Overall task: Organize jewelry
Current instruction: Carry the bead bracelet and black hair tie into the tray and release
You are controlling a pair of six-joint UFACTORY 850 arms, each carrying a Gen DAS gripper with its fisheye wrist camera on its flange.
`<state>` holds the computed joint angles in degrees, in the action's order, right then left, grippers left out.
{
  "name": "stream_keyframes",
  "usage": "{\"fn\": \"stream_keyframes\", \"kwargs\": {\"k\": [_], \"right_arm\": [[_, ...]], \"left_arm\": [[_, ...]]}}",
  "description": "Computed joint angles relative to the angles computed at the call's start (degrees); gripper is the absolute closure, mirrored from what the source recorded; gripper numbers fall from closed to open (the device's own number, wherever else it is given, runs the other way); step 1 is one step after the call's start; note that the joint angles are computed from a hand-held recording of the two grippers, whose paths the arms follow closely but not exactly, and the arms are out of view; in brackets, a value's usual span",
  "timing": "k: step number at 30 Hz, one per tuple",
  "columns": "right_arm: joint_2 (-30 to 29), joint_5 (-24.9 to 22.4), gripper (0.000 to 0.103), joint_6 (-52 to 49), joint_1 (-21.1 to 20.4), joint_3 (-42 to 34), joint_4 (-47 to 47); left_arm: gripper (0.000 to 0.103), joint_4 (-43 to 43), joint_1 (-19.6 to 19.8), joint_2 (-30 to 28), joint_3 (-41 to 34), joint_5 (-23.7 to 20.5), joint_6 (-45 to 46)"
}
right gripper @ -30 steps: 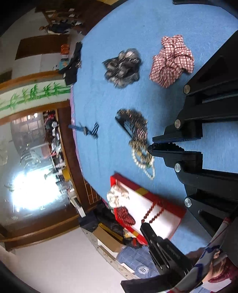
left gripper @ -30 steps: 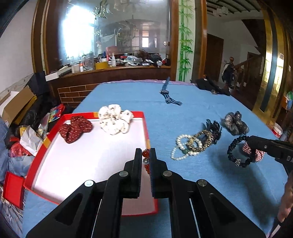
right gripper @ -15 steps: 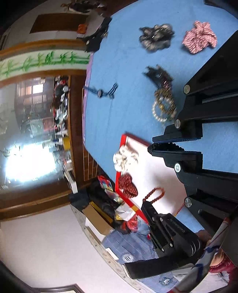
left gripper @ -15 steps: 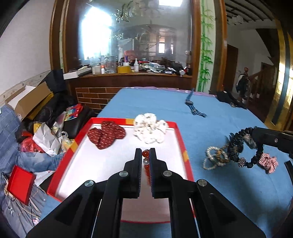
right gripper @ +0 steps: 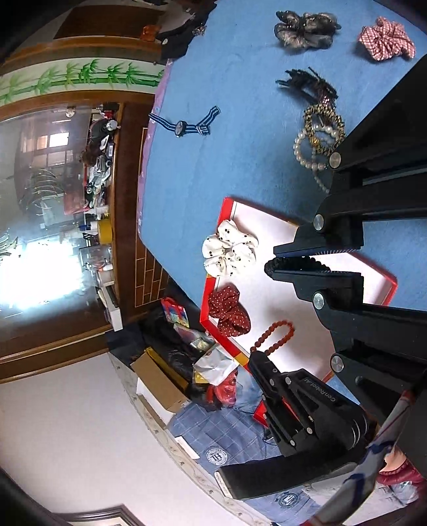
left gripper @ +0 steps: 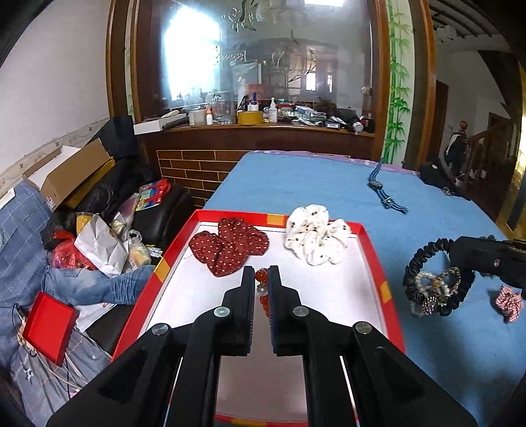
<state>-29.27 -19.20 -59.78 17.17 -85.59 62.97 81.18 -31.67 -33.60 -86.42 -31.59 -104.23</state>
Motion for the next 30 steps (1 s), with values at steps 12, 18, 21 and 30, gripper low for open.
{"fn": "stream_keyframes", "kwargs": {"k": [12, 18, 21, 30], "right_arm": [[-5.87, -1.15, 0.094, 12.71, 1.04, -7.31, -12.09], [-9.16, -2.6, 0.094, 19.01, 1.48, -11.58, -17.74], [-10.82, -3.19, 0.094, 22.21, 1.8, -13.83, -20.77], [-17.07, -6.83, 0.094, 32.2, 2.28, -22.39, -29.11]], "left_arm": [[0.096, -4.83, 2.22, -2.26, -2.64, 0.83, 5.25], [0.096, -6.95, 3.04, -3.51, -4.26, 1.23, 7.87], [0.096, -8.42, 3.59, -3.95, -4.9, 1.63, 9.46], [0.096, -16.44, 5.92, -4.87, -6.03, 3.49, 15.78]]}}
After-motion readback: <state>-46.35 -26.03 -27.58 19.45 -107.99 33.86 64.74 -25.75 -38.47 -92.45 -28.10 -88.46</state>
